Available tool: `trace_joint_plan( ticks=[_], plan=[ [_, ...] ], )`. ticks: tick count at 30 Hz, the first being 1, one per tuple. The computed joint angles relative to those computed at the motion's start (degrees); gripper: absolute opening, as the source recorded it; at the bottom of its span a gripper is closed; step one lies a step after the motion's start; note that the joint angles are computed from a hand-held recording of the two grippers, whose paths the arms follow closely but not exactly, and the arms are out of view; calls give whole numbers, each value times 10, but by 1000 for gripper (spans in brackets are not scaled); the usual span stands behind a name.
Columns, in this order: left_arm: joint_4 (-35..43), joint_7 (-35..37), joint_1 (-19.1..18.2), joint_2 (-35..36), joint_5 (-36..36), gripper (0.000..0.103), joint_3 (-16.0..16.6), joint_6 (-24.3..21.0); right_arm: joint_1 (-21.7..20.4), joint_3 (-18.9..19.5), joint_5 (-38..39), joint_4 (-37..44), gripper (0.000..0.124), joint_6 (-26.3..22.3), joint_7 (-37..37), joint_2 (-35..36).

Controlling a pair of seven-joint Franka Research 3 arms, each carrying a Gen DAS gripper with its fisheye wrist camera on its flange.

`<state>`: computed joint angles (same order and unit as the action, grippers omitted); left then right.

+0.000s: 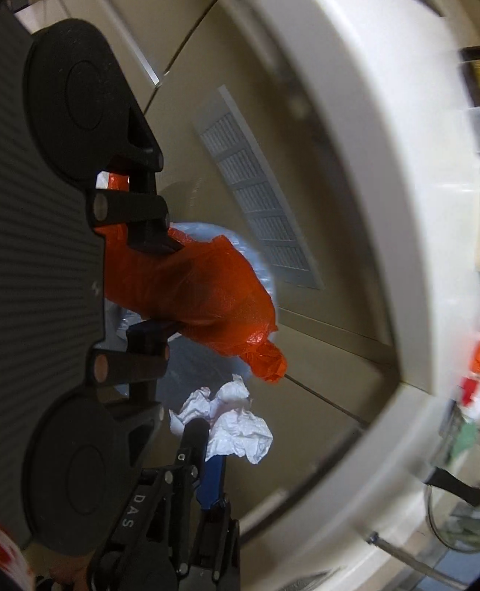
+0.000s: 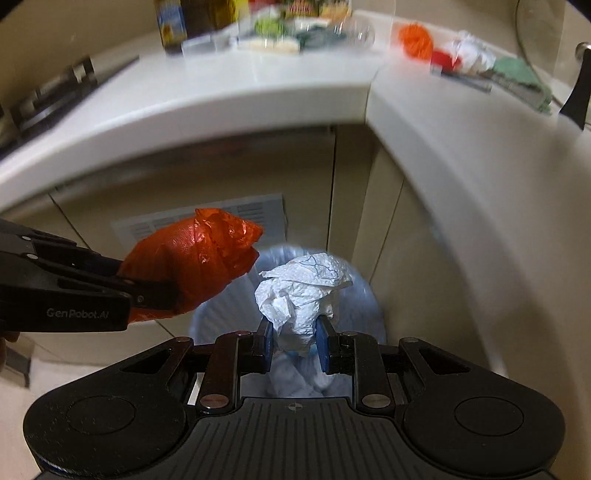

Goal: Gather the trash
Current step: 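Carry the orange bag and white tissue down over the wastebasket with both grippers, then open both grippers to drop the bag and tissue into the wastebasket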

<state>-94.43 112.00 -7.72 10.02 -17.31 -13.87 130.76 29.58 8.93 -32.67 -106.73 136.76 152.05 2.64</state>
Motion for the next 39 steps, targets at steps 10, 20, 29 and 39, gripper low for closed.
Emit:
trace_joint_plan(
  ticks=[10,20,29,39],
  plan=[
    [19,-75,-12,63,46,31,-5,-4,-5,-16,25,-27,24,31,-46,34],
    [51,-110,-17,106,74,32,-15,-16,-2,-35,59,-26,24,56,-86,68],
    [86,-123,-22,142,90,33,-21,-21,3,-46,74,-25,24,64,-83,78],
    [93,-128,-22,150,91,63,-27,-10,5,-50,75,-21,24,63,-73,82]
  ],
)
